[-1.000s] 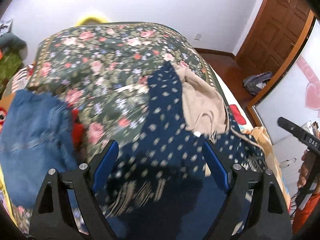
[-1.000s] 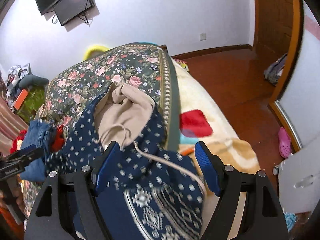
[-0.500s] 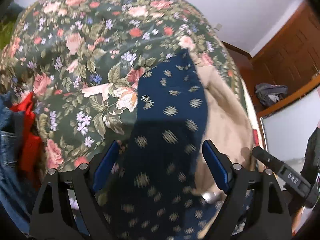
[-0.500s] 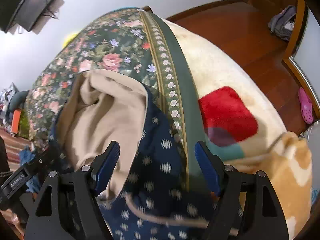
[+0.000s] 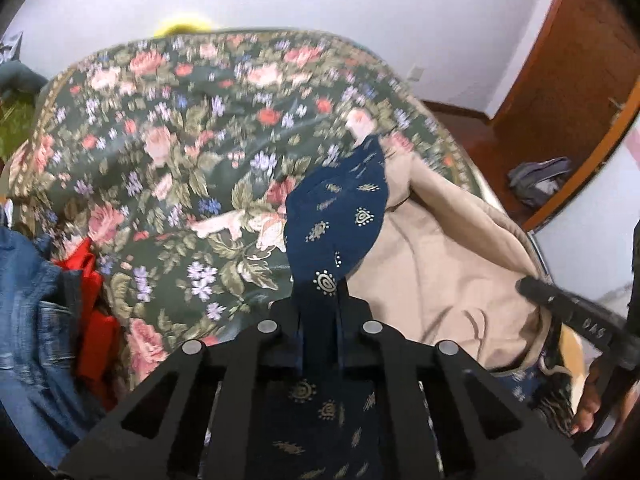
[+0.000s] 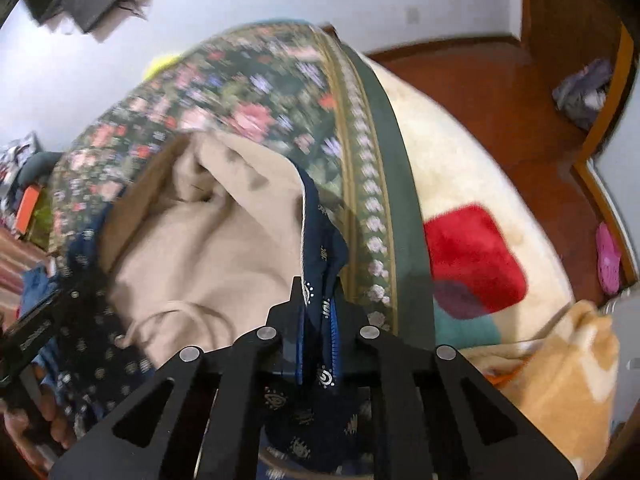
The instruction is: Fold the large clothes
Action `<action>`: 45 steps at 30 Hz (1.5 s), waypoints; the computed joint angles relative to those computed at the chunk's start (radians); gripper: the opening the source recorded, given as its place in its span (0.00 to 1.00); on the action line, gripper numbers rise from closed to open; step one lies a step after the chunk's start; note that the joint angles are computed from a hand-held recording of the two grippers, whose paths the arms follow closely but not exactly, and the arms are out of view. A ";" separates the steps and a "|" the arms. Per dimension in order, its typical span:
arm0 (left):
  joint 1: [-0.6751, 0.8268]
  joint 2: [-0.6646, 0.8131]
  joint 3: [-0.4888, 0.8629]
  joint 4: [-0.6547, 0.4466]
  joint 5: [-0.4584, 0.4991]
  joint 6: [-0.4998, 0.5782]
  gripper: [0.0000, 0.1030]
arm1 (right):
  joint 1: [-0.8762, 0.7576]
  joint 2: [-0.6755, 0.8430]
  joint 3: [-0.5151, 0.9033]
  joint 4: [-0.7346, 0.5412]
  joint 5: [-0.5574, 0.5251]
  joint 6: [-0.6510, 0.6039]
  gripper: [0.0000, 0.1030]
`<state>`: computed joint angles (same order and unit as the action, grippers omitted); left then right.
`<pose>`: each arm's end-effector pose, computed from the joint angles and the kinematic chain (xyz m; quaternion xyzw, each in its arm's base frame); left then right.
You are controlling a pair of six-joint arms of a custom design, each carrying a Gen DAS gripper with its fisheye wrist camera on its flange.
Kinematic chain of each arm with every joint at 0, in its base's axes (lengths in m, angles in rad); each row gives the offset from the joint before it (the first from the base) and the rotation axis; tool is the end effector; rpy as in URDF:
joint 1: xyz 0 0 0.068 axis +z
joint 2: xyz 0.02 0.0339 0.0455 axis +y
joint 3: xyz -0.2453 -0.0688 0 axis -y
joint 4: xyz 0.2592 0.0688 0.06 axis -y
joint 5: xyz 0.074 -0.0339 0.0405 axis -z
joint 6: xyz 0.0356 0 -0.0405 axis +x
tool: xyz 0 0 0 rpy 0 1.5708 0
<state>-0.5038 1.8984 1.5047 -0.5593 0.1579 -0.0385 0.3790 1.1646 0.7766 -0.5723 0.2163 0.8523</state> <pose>0.3691 -0.2099 0.2128 0.2423 0.9186 -0.1536 0.2719 0.2333 0.0847 0.2072 0.2538 0.9142 0.0885 0.3034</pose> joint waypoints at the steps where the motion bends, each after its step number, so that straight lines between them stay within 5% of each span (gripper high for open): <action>1: 0.002 -0.032 -0.019 -0.001 0.009 0.009 0.10 | 0.030 -0.035 0.008 -0.024 0.026 0.003 0.09; 9: 0.003 -0.458 -0.269 -0.066 0.051 0.150 0.10 | 0.435 -0.232 0.105 -0.298 0.327 0.171 0.09; 16: 0.052 -0.784 -0.476 -0.220 0.120 0.264 0.10 | 0.843 -0.173 0.182 -0.565 0.517 0.539 0.09; 25: 0.189 -1.008 -0.770 -0.322 0.174 0.389 0.12 | 1.022 -0.114 0.032 -0.562 0.421 0.858 0.09; 32: 0.225 -1.009 -0.932 -0.291 0.097 0.430 0.20 | 1.080 -0.048 -0.048 -0.499 0.311 0.980 0.15; 41: 0.257 -1.108 -0.911 -0.411 0.084 0.504 0.39 | 1.149 -0.017 0.092 -0.704 0.345 1.069 0.30; 45: 0.253 -1.178 -0.855 -0.439 0.115 0.499 0.53 | 1.164 0.007 0.146 -0.766 0.413 1.088 0.47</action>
<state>-0.2511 0.7208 0.6498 -0.9984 0.2730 0.4606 1.5428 1.1715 0.9224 -1.3380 0.6296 1.9404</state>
